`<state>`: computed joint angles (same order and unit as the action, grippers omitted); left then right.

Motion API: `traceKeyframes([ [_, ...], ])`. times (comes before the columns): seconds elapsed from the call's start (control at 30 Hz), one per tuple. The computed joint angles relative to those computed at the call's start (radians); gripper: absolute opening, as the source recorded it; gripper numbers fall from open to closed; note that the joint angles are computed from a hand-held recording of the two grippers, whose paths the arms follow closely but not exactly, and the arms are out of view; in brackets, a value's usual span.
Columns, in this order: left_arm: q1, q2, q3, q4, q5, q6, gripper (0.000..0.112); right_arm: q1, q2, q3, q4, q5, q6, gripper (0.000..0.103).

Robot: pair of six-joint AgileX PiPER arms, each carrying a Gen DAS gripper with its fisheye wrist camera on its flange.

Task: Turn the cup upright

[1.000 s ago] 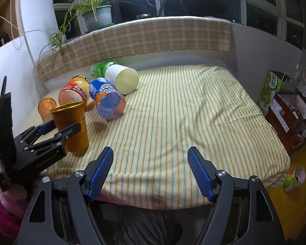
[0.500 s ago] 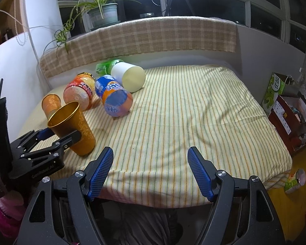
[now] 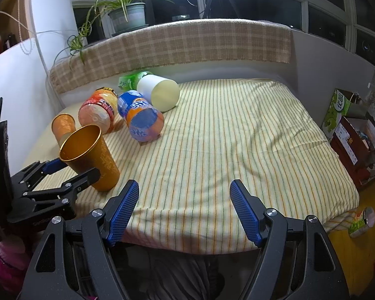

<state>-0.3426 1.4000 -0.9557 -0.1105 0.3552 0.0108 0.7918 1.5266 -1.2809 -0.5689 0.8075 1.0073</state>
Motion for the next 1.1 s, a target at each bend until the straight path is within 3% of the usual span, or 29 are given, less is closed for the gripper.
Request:
traceKeyframes([
  [0.13, 0.005, -0.012, 0.006, -0.019, 0.012, 0.023, 0.087, 0.001, 0.004, -0.001, 0.002, 0.004, 0.000, 0.075],
  [0.47, 0.035, -0.097, 0.058, 0.028, 0.037, 0.000, 0.087, -0.001, 0.018, -0.011, -0.013, 0.015, -0.003, 0.075],
  [0.57, 0.028, -0.160, 0.091, 0.166, 0.032, -0.121, 0.087, 0.007, 0.016, -0.012, -0.048, 0.022, 0.024, 0.075],
  [0.8, -0.015, -0.332, 0.134, 0.636, 0.049, -0.605, 0.091, 0.055, -0.005, -0.007, -0.210, 0.036, 0.161, 0.079],
  [0.87, -0.039, -0.382, 0.144, 0.796, 0.069, -0.777, 0.099, 0.069, -0.011, -0.008, -0.251, 0.041, 0.194, 0.079],
  [1.0, -0.097, -0.446, 0.136, 1.044, 0.141, -1.026, 0.101, 0.110, -0.015, -0.016, -0.368, 0.071, 0.281, 0.080],
  [1.1, -0.136, -0.473, 0.131, 1.153, 0.189, -1.138, 0.102, 0.156, -0.016, -0.022, -0.491, 0.122, 0.370, 0.084],
])
